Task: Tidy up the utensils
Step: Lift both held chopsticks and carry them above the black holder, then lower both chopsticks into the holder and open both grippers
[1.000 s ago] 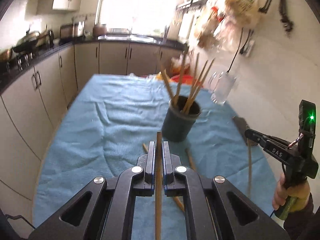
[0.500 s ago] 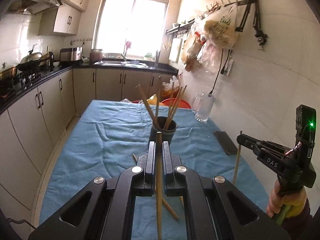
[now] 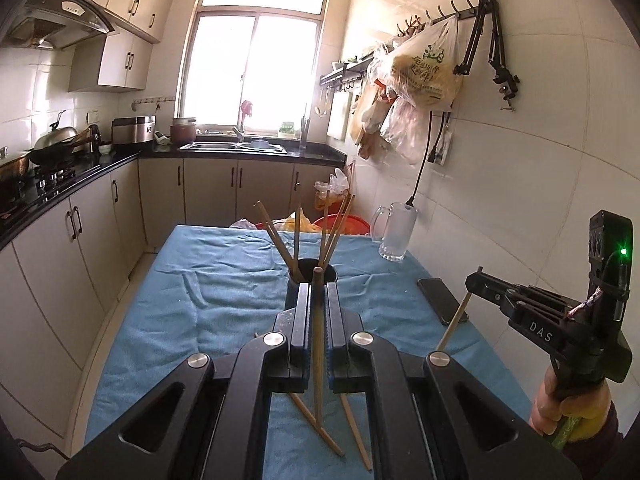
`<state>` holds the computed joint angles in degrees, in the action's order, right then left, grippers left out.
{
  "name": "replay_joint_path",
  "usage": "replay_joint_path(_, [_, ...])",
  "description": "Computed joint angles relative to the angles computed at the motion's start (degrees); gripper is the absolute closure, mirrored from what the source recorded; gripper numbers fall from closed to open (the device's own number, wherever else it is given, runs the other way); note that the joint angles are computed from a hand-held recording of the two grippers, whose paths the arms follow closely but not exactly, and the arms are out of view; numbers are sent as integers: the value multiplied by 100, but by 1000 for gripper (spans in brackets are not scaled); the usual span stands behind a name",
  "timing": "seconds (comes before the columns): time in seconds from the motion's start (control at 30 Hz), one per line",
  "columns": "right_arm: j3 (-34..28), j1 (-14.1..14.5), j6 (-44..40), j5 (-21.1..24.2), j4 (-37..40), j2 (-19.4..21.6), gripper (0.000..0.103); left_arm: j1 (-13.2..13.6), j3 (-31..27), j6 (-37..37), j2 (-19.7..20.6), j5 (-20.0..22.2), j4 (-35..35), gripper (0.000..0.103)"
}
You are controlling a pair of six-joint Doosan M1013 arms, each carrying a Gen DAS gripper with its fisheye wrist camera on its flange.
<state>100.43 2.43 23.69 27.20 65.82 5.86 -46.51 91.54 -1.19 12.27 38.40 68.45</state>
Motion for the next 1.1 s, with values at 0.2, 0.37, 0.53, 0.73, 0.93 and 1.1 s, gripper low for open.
replay_joint_path(0.2, [-271,-1,97,92,-93,135,97,136,-300,446,139,-30,-293,98])
replay_joint_path(0.37, [-631,-7,250,238,-138,292,97,289,-583,737,232,-165,-532,98])
replay_joint_path(0.53, [-1050,23,328,313,-162,450,97,426,-994,996,374,-259,-579,98])
replay_joint_path(0.73, [-1712,131,631,333,-224,767,97,651,-1673,1397,679,-218,-732,98])
replay_joint_path(0.93, [-2237,326,991,97,-557,1089,97,955,-2368,2121,1102,-251,-1600,98])
replay_joint_path(1.1, [-2549,416,1538,162,-1041,1408,97,1113,-2762,2862,1463,-186,-2434,98])
